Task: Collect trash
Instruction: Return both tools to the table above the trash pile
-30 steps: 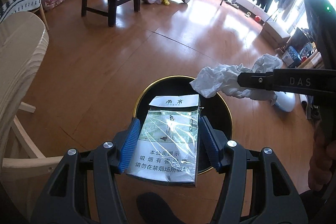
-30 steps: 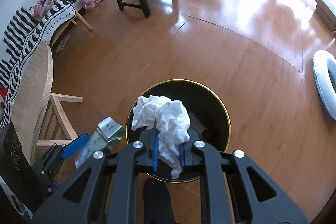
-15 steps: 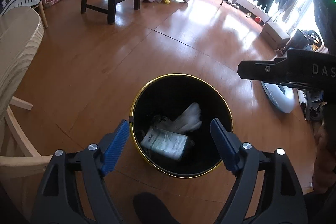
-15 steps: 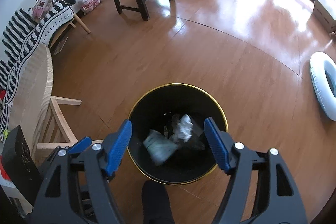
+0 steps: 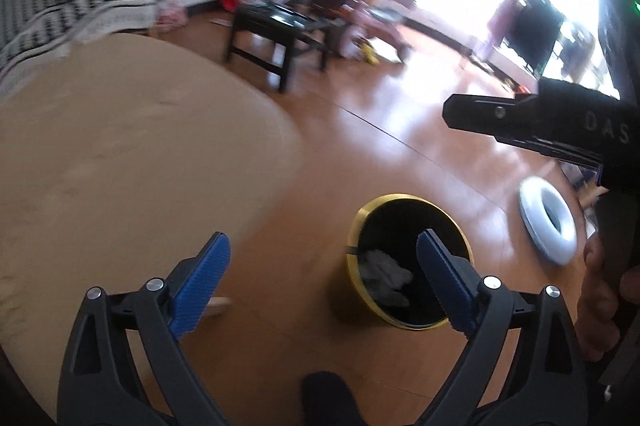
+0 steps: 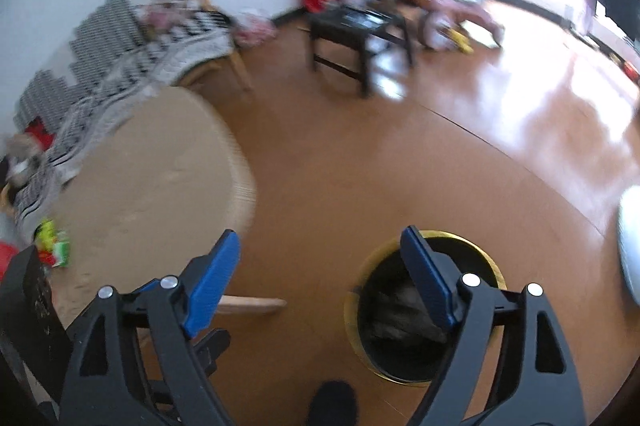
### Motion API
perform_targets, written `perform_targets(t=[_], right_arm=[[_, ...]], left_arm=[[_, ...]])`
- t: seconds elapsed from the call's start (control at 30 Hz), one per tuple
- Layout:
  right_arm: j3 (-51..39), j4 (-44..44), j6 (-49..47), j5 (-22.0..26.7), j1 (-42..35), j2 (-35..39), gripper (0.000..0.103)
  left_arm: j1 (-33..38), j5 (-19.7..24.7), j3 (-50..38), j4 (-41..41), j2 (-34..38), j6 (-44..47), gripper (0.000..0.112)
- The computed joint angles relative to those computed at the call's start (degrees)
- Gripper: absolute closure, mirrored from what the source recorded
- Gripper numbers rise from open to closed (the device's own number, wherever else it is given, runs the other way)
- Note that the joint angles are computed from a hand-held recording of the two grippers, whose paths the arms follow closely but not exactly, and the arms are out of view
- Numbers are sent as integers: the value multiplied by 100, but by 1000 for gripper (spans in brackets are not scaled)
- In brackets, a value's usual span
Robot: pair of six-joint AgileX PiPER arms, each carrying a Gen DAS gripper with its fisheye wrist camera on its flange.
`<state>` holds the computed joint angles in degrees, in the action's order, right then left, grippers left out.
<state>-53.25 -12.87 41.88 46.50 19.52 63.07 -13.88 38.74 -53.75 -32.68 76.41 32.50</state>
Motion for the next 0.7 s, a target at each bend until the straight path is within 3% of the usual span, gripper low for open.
perform_targets(t=[0.13, 0.33, 0.53, 0.7], right_arm=[[-928, -760, 940, 9, 1399, 822, 20], [-2910, -943, 1105, 189, 2642, 2588, 19], [-5451, -621, 666, 828, 3419, 4426, 19], [-7967, -173, 142, 1647, 3664, 6103, 19]], left_arm=[[1801, 810, -240, -368, -393, 943, 20], [4468, 1693, -861, -694, -260, 2060, 20], [6311, 1722, -1719, -722, 528, 2713, 20], [7265, 1742, -2677, -668, 1512, 2700, 20]])
